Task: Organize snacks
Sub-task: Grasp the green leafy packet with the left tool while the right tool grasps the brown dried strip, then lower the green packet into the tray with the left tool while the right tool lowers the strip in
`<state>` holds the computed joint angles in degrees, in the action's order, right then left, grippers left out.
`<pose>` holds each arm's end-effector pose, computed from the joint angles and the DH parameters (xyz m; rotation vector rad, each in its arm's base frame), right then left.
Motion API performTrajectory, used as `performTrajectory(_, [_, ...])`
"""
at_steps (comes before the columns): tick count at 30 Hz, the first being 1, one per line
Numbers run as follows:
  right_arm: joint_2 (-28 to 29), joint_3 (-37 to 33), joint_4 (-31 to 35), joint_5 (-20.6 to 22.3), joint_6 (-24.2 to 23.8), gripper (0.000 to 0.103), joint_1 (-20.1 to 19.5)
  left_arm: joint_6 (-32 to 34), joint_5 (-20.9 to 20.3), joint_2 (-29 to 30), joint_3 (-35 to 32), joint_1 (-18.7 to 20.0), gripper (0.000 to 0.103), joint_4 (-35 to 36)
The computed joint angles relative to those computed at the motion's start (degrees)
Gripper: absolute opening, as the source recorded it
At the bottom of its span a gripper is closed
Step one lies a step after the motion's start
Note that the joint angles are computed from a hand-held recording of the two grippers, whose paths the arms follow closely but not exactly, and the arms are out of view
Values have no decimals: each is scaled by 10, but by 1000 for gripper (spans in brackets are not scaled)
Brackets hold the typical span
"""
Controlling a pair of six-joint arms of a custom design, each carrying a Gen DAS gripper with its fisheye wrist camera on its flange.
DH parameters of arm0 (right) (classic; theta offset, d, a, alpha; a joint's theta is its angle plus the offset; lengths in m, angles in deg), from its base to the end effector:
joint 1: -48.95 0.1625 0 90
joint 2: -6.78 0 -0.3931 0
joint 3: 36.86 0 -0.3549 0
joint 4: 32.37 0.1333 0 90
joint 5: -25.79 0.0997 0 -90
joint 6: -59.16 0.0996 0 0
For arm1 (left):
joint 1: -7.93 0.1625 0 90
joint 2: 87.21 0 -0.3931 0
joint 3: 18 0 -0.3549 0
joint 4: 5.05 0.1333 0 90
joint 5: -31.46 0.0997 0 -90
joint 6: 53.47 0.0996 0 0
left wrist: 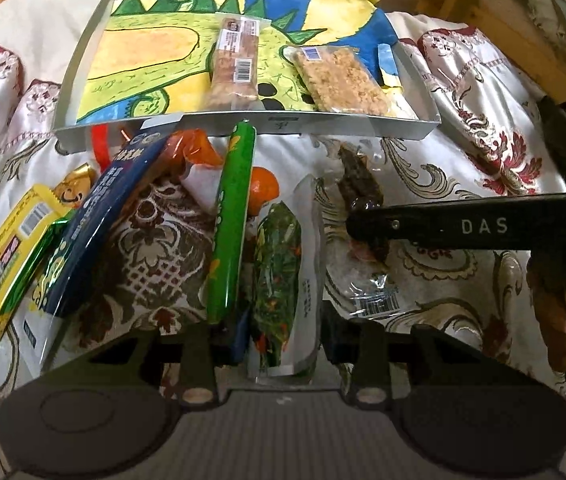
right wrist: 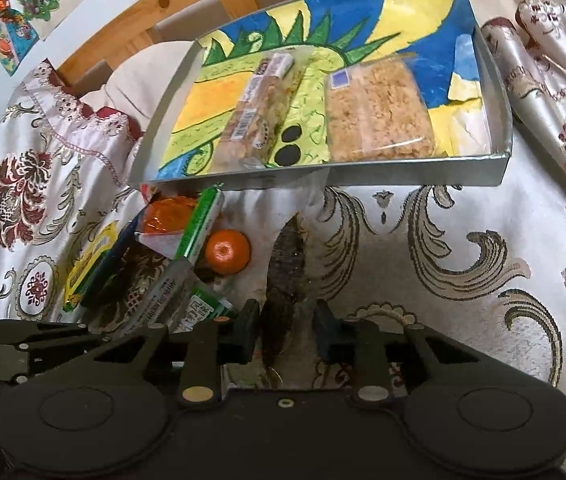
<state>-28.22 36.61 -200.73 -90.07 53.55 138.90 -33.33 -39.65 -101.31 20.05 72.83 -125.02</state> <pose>0.0892 -0.7339 0.1624 -0.0877 -2.5325 0.8866 -0.1957 -0.8079 0.0309 1.0589 2.6052 -0.1680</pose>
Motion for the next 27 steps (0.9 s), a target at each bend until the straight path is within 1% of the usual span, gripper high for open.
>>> performTrajectory(5, [-6,12,-18,1,-18,29,5,-7,-8,-11,10,0,38,-2])
performTrajectory(11, [-17,25,-34,3,-23,29,9,-7,-26,-27,33,-4,38,-16])
performTrajectory(17, [-21,30,-52,-12,-33,29,19,-7,-33,-43,57,-8,38,-39])
performTrajectory(19, [-25,33,-56,-16,-32,26,20,-6,-35,-46,60,-9,38,-47])
performTrajectory(20, [-26,33,-59,-19,-31,10,21,-5,-36,-48,62,-9,38,-51])
performTrajectory(23, [-29,32,-59,-29,-24,10,23,-5,-35,-44,53,-11,38,-60])
performTrajectory(27, [-33,34,-61,-42,-27,9,24,-14,-41,-29,21,-11,38,-64])
